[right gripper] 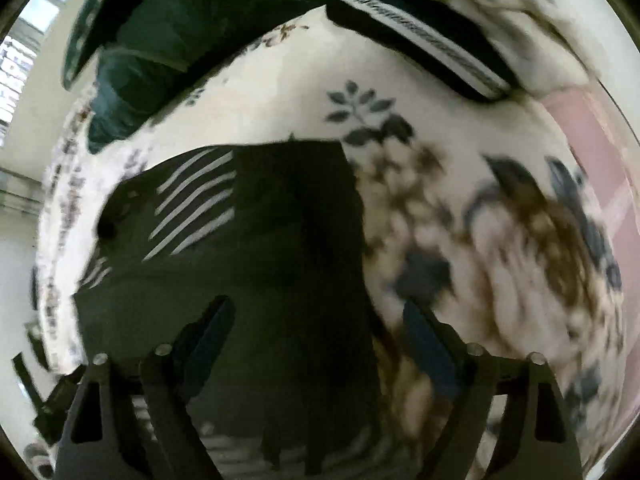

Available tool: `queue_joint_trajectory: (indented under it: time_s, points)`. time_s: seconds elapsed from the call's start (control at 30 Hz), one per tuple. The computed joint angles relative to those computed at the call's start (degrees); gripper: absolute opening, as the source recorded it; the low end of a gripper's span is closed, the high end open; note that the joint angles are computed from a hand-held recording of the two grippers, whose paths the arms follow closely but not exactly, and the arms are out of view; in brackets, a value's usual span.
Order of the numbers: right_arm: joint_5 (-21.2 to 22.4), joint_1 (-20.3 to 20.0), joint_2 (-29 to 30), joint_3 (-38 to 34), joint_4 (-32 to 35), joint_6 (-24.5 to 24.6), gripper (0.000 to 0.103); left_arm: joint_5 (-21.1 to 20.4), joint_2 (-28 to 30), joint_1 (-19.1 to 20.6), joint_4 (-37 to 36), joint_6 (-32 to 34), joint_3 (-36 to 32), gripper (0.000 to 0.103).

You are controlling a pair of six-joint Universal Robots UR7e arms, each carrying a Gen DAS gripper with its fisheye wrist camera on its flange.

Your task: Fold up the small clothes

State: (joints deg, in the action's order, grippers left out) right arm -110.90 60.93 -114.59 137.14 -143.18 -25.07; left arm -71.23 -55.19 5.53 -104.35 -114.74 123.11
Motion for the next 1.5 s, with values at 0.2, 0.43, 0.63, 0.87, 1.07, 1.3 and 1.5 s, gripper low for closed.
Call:
queue_joint_trajectory:
  time_s: [0.2,0.43,0.63,0.87,1.07,1.3,1.5]
  points:
    - [-7.82,6.43,8.63,0.66,-11.09,-3.51,0.006,1.78,-0.4,2.25,-1.06,2.17,0.23,0.088]
    - [-11.28,6.53,11.47,-4.76,-6.42,1.2,0.011,1.12,-2.56,2.77,1.42,4.72,0.96,0.088]
    - [-4.78,2.6,6.76,-7.82,0.69,8.39,0.037,0.27,-1.76,0.1,3.28,5.74,-1.37,0.088]
    - [7.55,-2.63,-1.85,-4.38,16.73,14.81,0.038,0.96,4.72,1.0,0.11,12.28,-5.14,0.088]
    - [4.25,-2.34,6.11,0.66,5.05,18.93,0.006,-0.29,6.35,2.44,-1.96,14.46,-4.52,0.088]
    - [-0.19,0.88,-2.0,2.32,11.38,17.73,0.005,0.08,5.45,1.53,0.35,16.37,-5.51,0.088]
    - [-9.97,4.77,-2.34,1.14,11.48,17.3,0.033,1.78,5.34,1.0,3.88,17.19,-7.05,0.088]
